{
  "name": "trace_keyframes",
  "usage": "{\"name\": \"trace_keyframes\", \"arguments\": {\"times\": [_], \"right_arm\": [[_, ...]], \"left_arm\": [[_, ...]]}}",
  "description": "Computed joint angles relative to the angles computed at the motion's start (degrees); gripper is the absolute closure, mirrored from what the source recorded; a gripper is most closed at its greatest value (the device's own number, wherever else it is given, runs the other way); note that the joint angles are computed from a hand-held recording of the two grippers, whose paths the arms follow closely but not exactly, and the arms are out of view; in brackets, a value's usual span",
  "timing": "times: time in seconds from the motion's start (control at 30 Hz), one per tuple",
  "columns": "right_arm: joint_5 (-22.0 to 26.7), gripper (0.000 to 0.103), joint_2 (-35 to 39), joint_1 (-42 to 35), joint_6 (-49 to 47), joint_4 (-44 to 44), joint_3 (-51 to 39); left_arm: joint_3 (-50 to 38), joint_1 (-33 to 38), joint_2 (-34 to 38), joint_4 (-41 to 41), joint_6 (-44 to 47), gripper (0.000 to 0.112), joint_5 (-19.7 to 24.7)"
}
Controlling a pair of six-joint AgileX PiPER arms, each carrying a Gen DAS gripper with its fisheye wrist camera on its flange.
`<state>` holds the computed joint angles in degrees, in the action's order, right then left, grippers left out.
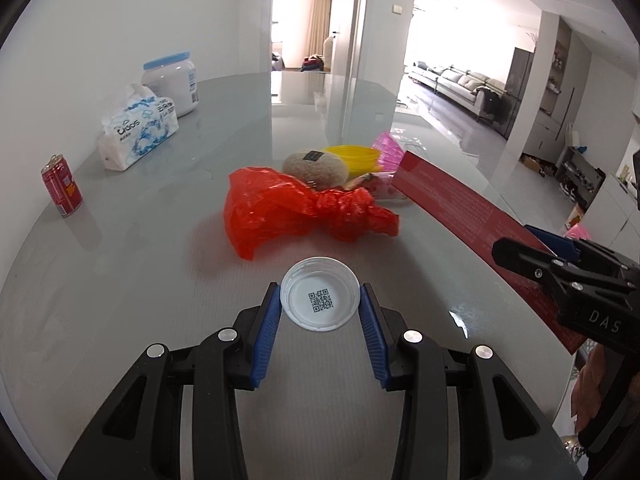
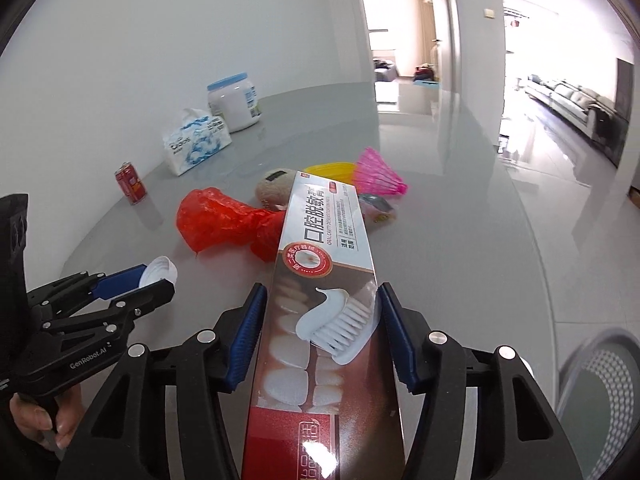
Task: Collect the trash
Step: 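Carry cap and toothpaste box over the grey basket and open both tools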
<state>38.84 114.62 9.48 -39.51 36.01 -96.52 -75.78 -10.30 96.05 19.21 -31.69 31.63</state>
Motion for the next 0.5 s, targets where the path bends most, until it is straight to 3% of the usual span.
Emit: {"name": "trace_keyframes", "arguments": {"times": [0.17,0.5], "right_arm": [[-6.2,0.048,-6.0,-1.5,1.0,-0.1,9.7],[-12.6,0.049,-16.1,-10.3,-0.5,3.6,24.0]], "left_arm": [[-0.9,-2.2,0.6,-0.5,1.0,0.073,-0.1],[-8.5,-11.2,5.4,-1.4,3.4,0.073,0.9]]}}
